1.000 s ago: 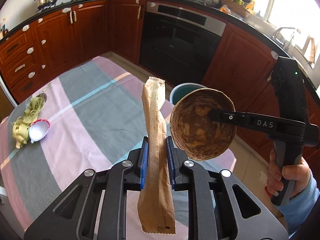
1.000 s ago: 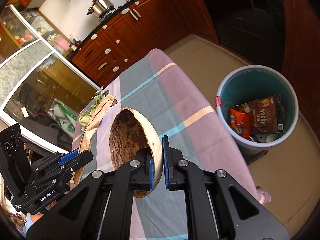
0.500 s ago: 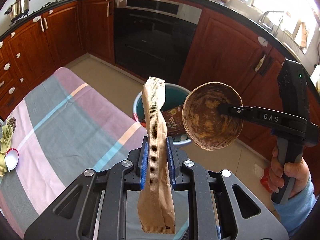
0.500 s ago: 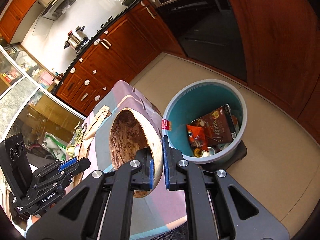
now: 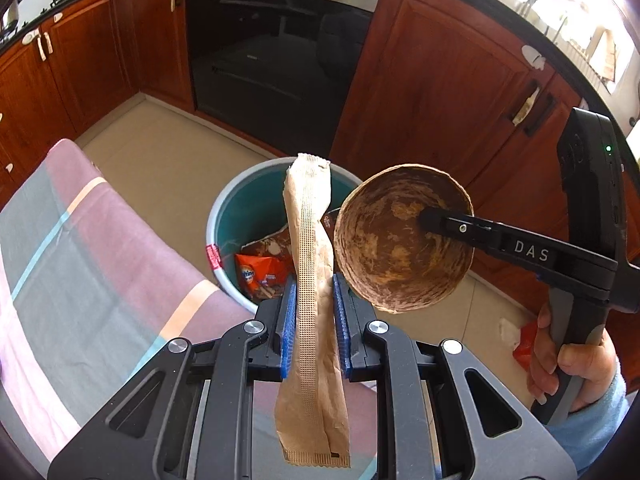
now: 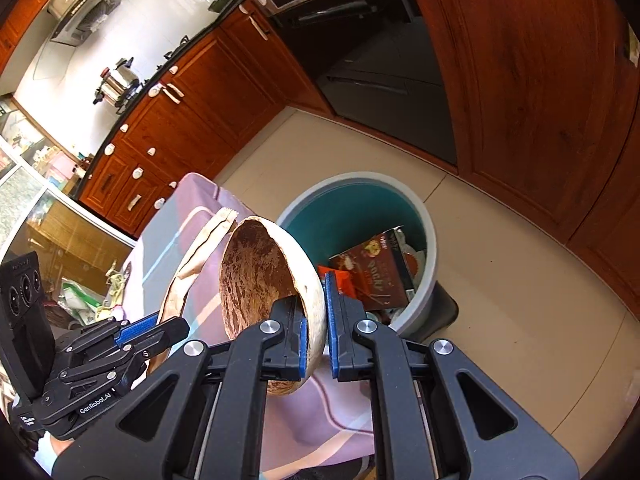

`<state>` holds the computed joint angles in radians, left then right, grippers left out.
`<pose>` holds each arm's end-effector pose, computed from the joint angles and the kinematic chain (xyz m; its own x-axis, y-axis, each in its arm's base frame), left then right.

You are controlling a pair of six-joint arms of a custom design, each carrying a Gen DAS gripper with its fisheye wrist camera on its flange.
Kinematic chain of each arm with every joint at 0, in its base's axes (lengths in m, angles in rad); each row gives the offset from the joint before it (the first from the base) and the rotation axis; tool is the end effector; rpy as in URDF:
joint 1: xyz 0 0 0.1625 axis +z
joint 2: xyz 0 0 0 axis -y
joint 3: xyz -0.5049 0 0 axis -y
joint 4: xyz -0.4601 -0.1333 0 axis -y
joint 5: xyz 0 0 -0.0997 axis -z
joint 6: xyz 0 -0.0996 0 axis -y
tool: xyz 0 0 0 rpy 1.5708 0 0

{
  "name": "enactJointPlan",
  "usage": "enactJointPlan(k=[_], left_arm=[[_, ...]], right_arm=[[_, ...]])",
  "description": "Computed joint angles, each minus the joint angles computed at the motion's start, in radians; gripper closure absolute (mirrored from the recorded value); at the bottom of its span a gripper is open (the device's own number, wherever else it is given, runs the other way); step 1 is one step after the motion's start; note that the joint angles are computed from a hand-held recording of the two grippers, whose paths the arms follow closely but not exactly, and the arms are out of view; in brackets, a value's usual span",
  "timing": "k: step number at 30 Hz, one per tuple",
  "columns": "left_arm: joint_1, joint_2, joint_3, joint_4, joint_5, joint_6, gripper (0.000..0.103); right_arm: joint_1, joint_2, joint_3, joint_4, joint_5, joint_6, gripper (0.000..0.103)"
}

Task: Collect trash
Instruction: 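Lift the wicker bowl and brown paper strip and carry them over the bin, then open both grippers to drop the bowl and paper strip into the bin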

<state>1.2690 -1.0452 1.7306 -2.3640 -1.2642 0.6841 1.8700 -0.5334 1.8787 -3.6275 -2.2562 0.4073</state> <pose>-0.0577 -0.7349 0.2243 -0.5262 0.7955 -0.3005 0.8104 0.5762 0.1062 0.2627 -0.6133 -0.0225 -0.8795 0.4398 0.1816 0.1363 0.5985 -0.7894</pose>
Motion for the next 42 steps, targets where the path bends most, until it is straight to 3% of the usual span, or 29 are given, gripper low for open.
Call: enactJointPlan(k=[11,19,20,22,23,24,27,29,32,38,42], left_arm=[[0.012,0.150,-0.110,0.045,0.033,-0.048,0.085],[0.030,0.199,-0.147,0.077,0.064,-0.072,0.084],[0.026,0.207,-0.150,0.079,0.070,-0.085,0.082],[0.027,0.212,-0.160,0.092,0.074,-0.101,0.065],[0.028,0.211,-0.160,0.087,0.075,-0.103,0.047],[0.027,0.207,-0.154,0.071,0.075,-0.100,0.039],[0.027,0.197,-0.149,0.066,0.081,-0.102,0.035],[0.031,0.196,-0.165,0.083,0.079,-0.107,0.032],[0.031,0.176,-0.155,0.076,0.075,-0.117,0.026],[0.021,0.111,-0.088,0.034,0.087,-0.069,0.008],[0.019,0.067,-0.048,0.000,0.080,-0.031,0.006]], right_arm=[[-0.079,0.016,-0.042,0.127,-0.034,0.036,0.095],[-0.106,0.036,-0.070,0.223,-0.044,0.062,0.095],[-0.108,0.038,-0.074,0.234,-0.042,0.063,0.095],[-0.110,0.041,-0.082,0.247,-0.036,0.062,0.093],[-0.110,0.043,-0.085,0.252,-0.034,0.063,0.090],[-0.109,0.044,-0.089,0.253,-0.034,0.062,0.088],[-0.099,0.051,-0.097,0.241,-0.044,0.055,0.071],[-0.089,0.052,-0.099,0.233,-0.063,0.054,0.039],[-0.073,0.044,-0.101,0.261,-0.094,0.087,0.026],[-0.035,0.031,-0.090,0.273,-0.126,0.121,0.023],[0.000,0.026,-0.086,0.279,-0.149,0.124,0.018]])
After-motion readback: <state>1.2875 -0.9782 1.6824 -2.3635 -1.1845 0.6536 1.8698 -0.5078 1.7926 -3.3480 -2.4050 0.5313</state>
